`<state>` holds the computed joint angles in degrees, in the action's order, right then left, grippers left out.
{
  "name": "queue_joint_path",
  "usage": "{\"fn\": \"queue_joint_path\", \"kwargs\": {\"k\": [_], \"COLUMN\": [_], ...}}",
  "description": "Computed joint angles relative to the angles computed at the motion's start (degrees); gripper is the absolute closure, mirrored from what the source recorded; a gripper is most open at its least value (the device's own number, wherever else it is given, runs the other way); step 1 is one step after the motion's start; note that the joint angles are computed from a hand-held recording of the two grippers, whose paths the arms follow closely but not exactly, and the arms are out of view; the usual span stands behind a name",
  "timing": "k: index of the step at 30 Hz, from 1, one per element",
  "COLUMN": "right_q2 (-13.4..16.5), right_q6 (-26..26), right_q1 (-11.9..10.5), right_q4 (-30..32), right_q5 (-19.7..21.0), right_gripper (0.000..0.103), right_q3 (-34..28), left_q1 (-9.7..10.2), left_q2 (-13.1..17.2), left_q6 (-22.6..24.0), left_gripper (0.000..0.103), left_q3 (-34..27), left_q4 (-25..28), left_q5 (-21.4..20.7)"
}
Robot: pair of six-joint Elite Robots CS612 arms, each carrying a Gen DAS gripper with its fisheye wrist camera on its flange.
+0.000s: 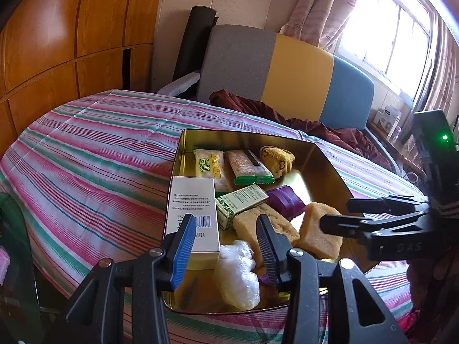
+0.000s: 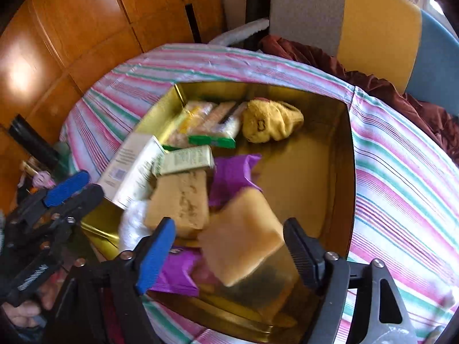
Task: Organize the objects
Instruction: 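Move both tools back toward the remaining items on the cloth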
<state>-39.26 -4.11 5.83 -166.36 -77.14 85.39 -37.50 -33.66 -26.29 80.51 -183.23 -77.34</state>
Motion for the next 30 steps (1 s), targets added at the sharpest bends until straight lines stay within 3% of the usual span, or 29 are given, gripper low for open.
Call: {"fn": "queue_joint_path", "kwargs": {"k": [14,22,30], "right_q2": [-4.0,-6.5,-9.2], "right_q6": [6.6,12.3,20.0], "right_q1": [-3.2,-6.8,-11.9], "right_q4": [-11.9,-16.5,-21.5], "right_q5": [-0.7,-5.4,-12.5], "right_gripper": [0.017,0.016,0.015], "right_q3": [9.3,14.5,19.8], "left_q1": [-1.33,-2.58,-4.10], "left_q2": [-0.2,-0.2,0.3], "left_q6": [4.4,8.5,13.3], "left_gripper": [0.059,0.059,0.059], "left_q3": [-0.2,-1.2,-3.2], "left_q4": [-0.1,0.1,1.3], "left_q5": [-0.8,-2.2,-4.7]}}
